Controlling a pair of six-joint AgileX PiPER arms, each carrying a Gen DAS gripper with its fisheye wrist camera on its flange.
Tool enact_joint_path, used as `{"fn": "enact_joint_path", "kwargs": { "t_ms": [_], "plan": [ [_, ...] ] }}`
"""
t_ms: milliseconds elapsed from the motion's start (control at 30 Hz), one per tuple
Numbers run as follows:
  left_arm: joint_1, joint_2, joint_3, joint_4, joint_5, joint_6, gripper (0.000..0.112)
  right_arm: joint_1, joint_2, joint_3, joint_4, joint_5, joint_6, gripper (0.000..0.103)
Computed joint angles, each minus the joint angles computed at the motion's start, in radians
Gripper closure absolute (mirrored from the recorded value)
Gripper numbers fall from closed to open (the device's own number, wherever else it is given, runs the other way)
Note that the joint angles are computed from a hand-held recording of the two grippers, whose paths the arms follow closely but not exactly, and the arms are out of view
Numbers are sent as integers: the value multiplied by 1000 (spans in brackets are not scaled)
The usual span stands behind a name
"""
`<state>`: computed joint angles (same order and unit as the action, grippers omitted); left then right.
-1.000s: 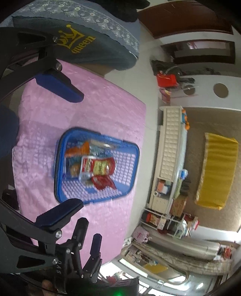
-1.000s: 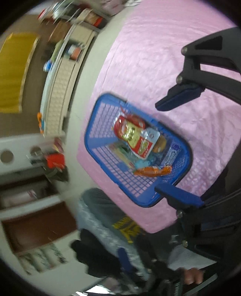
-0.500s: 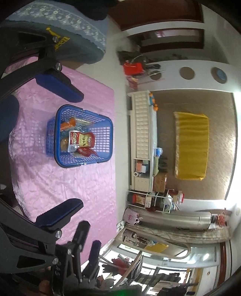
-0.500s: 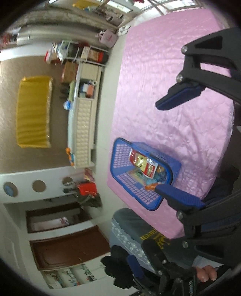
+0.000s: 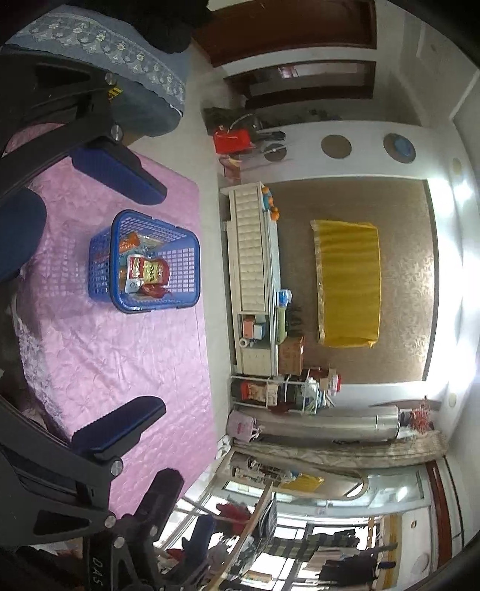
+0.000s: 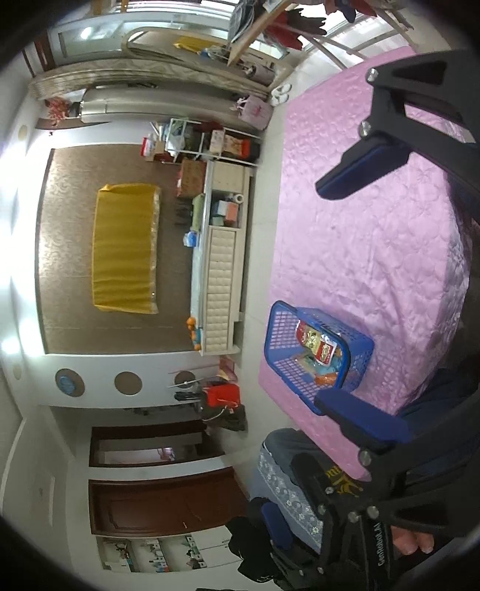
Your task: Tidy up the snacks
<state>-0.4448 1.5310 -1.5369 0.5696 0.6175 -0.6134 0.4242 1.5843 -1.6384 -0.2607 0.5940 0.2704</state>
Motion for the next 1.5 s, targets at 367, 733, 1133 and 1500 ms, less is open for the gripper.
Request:
{"fn": "enact_joint_path", "kwargs": {
  "t_ms": [367,733,1133,1500],
  "plan": [
    [-30,-33,36,28,1,-24,10,24,-53,68,-96,-22,108,0],
    [-29,-47,61,8,-13,-15,10,35,-87,106,-113,-16,138,0],
    [-42,-61,72,30,-12,-32,10,41,-108,136,-142,-23,163,0],
    [-30,-70,75,-28,-23,30,10,56,-114,127,-175,12,196,0]
  ]
}}
